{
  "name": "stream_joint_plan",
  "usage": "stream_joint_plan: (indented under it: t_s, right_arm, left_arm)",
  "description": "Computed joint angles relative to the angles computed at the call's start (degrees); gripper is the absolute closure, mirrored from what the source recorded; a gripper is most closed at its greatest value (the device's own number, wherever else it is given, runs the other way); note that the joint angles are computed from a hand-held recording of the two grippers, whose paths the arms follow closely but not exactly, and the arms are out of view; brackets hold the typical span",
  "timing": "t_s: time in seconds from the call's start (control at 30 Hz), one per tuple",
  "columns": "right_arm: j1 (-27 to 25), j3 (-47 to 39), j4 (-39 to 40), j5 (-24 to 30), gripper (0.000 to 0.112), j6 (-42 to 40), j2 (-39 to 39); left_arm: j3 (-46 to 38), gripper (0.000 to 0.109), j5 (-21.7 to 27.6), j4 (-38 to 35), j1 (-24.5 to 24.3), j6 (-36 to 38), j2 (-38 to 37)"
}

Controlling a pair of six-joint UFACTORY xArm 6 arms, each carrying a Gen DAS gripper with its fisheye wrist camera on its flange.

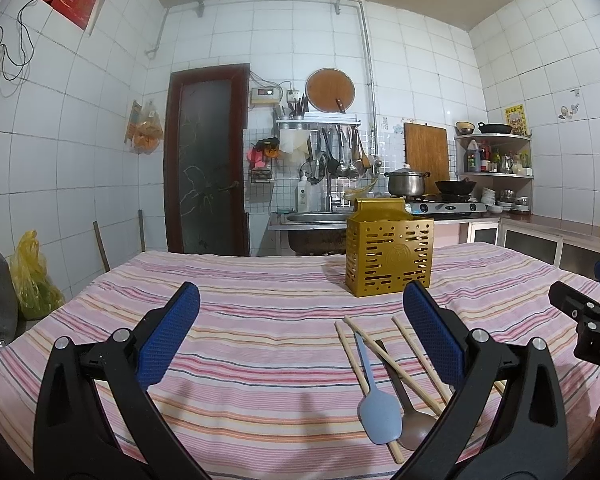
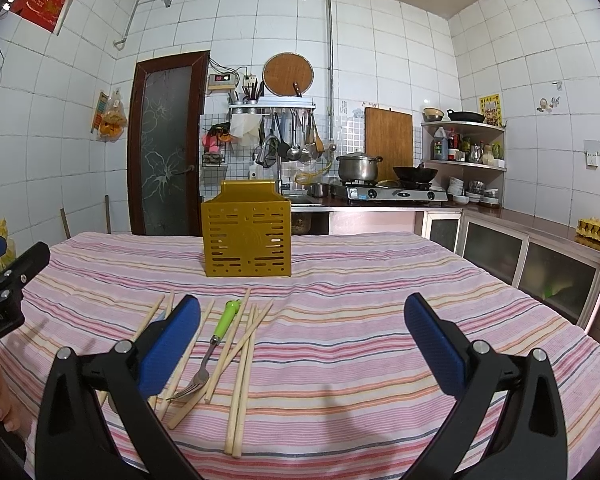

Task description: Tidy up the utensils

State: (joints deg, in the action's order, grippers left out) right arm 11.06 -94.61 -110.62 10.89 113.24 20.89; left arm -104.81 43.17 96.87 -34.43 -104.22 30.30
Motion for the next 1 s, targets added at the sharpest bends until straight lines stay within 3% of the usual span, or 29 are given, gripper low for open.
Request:
stream_joint_plan:
  t_s: [0.57, 1.0]
  right_arm:
    - [-0.2, 0.1, 1.2, -0.5, 0.013, -0.9, -0.2]
    - [-0.5, -0.3, -2.9, -0.8, 0.013, 3.5, -0.1]
  left_arm:
    - [0.7, 0.010, 1.2, -0.6, 0.0, -0.5, -0.6]
    - [1.6, 0.010, 1.3, -0.6, 0.4, -1.8, -1.3]
